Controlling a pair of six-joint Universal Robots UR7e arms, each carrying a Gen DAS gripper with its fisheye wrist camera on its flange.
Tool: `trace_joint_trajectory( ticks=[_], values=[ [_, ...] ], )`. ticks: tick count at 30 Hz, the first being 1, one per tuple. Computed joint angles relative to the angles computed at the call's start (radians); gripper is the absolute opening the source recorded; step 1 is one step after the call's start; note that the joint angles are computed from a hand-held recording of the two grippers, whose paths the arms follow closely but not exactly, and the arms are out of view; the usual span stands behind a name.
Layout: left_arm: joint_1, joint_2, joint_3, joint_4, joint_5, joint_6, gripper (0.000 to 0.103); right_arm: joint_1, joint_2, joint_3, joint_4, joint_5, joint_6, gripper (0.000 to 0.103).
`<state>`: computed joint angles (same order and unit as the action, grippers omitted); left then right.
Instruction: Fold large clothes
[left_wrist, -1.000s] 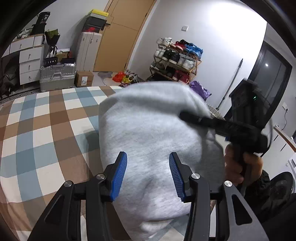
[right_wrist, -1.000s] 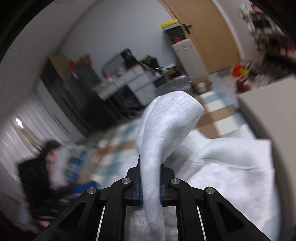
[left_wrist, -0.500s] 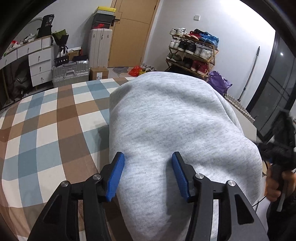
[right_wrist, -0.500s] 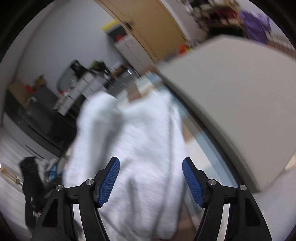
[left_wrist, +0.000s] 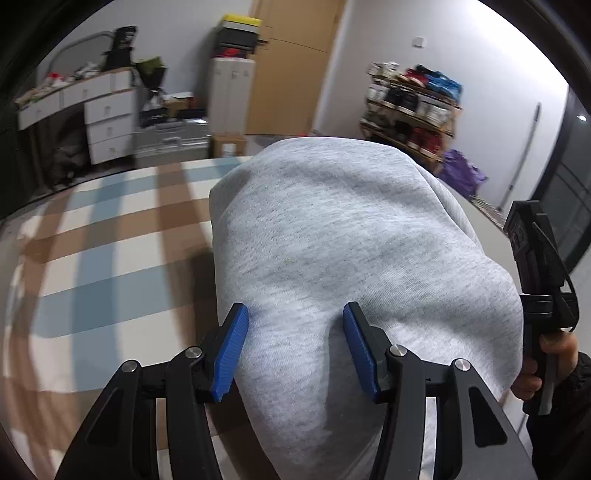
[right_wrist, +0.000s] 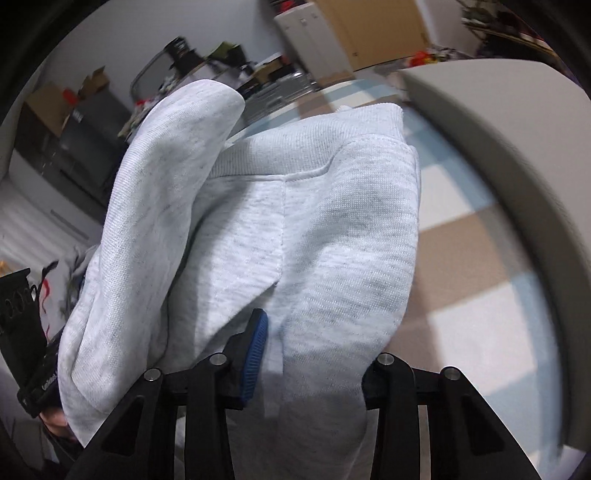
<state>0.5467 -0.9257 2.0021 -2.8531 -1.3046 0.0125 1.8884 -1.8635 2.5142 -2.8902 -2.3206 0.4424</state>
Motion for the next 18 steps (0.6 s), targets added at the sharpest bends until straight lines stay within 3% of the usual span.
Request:
trace_joint_trajectory(
  ticks=[7,10,14,18],
  values=[
    [0.042,-0.106,0.059,0.011,0.112,-0.054,0.048,0.003,0.237,-0.097,-0.100,0.119,-0.094,0.038],
    [0.057,-0.138,0.078,0.011,0.148,-0.077,0.048,0.009,0.284,-0.112,-0.110,0.154,-0.138,0.040],
    [0.071,-0.151,0.076,0.028,0.120,-0.109,0.048,0.065,0.259,-0.105,-0.046,0.068,-0.134,0.048],
    [0.046,-0.157,0.071,0.017,0.084,-0.103,0.048,0.123,0.182,-0.041,-0.179,0.005,-0.131,0.052]
  ],
)
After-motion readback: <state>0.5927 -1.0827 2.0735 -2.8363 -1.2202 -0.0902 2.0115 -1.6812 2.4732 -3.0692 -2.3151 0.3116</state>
